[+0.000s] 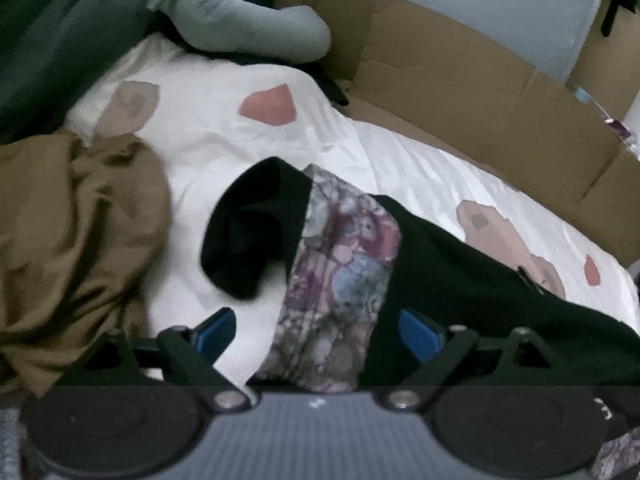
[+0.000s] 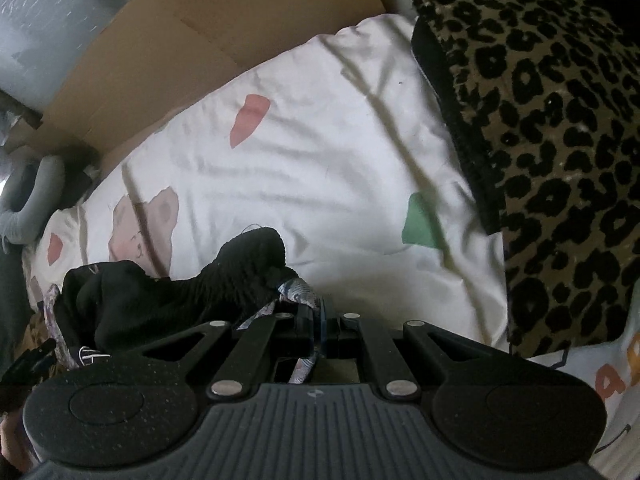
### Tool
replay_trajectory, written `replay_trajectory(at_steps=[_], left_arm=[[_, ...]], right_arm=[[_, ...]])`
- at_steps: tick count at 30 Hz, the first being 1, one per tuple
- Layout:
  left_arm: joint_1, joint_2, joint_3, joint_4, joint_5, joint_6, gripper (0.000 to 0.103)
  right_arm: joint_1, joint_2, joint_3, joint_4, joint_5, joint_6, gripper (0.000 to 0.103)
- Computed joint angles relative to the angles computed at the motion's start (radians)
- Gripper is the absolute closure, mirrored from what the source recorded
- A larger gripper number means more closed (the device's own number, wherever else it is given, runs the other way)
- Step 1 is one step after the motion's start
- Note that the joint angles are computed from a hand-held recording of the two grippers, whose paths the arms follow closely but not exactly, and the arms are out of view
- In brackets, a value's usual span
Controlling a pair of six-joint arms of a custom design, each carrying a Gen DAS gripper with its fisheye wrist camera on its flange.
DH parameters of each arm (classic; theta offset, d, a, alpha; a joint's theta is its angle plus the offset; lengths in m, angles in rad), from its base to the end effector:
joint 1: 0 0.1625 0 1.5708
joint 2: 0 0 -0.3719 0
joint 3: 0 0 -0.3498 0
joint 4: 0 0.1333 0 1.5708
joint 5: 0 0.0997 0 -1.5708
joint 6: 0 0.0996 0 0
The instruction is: Fold clothes
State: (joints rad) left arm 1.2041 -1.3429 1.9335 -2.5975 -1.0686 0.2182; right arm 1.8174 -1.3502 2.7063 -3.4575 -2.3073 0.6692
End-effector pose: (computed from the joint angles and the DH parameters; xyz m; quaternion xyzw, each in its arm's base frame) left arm -0.0107 -0.5334 0.2930 0.2212 0.9210 -0.2270 0.2264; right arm 0.1326 -0.2546 0.1704 -0.2811 -0.8605 0.3730 0.2035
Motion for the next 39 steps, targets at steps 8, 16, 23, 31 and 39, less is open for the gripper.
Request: replay_trajectory(at_steps=[8,16,23,31,39], left_arm=[[0.032,0.060,-0.050,0.063,-0.049,0.005,0.058],[0.021,-0.022,-0.016,0.137,-0.074,-0.001,0.102],[-0.022,-0.205,0.011,0.284,-0.081,-0.041,0.102],[-0.080,-0.468,-0.001,0.567,-0.049,-0.115,0.103],[-0.184,-0.668,-0.017,0.835,0.021,-0.260,0.103]], right_arm=[[-0.022,0.006,0.012,-0.018,0.023,0.002,0.102],[-0.035,0.017,0.015,-0.040,0.037,-0.023,0.102],[0.005,0.017,0.008,-0.033,0.013,-0.018,0.102],[0.068,0.010,-0.013,0.017,-0.026,0.015,0.102],[0.149,-0.026,-0.028,0.116,-0.054,0.090,0.102]])
